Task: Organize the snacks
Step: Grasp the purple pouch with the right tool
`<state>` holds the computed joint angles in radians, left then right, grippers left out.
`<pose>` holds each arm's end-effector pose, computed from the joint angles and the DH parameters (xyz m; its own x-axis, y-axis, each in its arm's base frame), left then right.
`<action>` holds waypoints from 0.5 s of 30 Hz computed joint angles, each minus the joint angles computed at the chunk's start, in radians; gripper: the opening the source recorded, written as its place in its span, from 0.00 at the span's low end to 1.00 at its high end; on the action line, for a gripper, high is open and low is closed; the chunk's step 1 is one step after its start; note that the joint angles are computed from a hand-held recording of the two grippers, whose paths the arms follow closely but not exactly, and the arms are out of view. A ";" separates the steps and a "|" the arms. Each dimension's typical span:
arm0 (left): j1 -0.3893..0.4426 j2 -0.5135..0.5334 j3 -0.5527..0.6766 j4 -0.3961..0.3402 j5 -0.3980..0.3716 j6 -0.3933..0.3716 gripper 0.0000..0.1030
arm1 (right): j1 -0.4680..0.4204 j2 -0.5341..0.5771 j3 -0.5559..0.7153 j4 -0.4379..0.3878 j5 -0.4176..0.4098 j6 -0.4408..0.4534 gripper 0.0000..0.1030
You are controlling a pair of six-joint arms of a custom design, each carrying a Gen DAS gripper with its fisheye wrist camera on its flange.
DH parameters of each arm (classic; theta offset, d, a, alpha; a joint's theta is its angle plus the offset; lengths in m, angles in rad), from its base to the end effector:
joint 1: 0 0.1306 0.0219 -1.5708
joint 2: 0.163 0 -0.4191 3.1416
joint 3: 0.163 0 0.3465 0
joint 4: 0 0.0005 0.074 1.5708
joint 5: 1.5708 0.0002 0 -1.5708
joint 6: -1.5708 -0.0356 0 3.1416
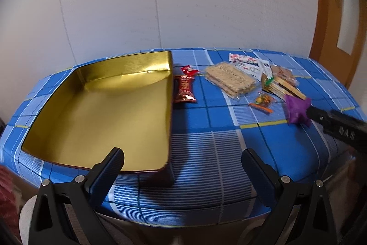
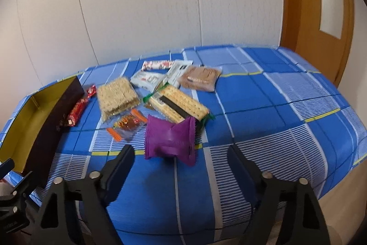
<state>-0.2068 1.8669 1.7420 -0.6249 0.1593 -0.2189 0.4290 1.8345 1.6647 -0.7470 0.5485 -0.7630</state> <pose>0.6165 -0.1356 0.3886 -0.5824 0.3413 -0.7378 0.4536 0.8896 0.0534 0.5538 0.2323 0.3706 -0.5676 0.3889 -0.7257 0.4508 0.8844 0.1213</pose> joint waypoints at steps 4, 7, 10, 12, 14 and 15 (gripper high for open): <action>-0.010 -0.015 -0.030 0.030 -0.005 -0.034 1.00 | -0.013 0.012 0.021 0.002 -0.023 0.046 0.79; -0.017 -0.030 -0.058 0.065 -0.019 -0.063 1.00 | -0.024 0.036 0.056 -0.009 -0.044 0.074 0.78; -0.020 -0.039 -0.075 0.084 -0.016 -0.085 1.00 | -0.038 0.064 0.099 -0.033 -0.082 0.082 0.68; -0.021 -0.042 -0.081 0.088 -0.009 -0.093 1.00 | -0.043 0.086 0.129 -0.064 -0.089 0.077 0.60; -0.021 -0.046 -0.086 0.092 0.003 -0.095 1.00 | -0.048 0.098 0.139 -0.078 -0.104 0.065 0.51; -0.023 -0.048 -0.088 0.094 0.009 -0.095 1.00 | -0.050 0.099 0.137 -0.076 -0.110 0.062 0.51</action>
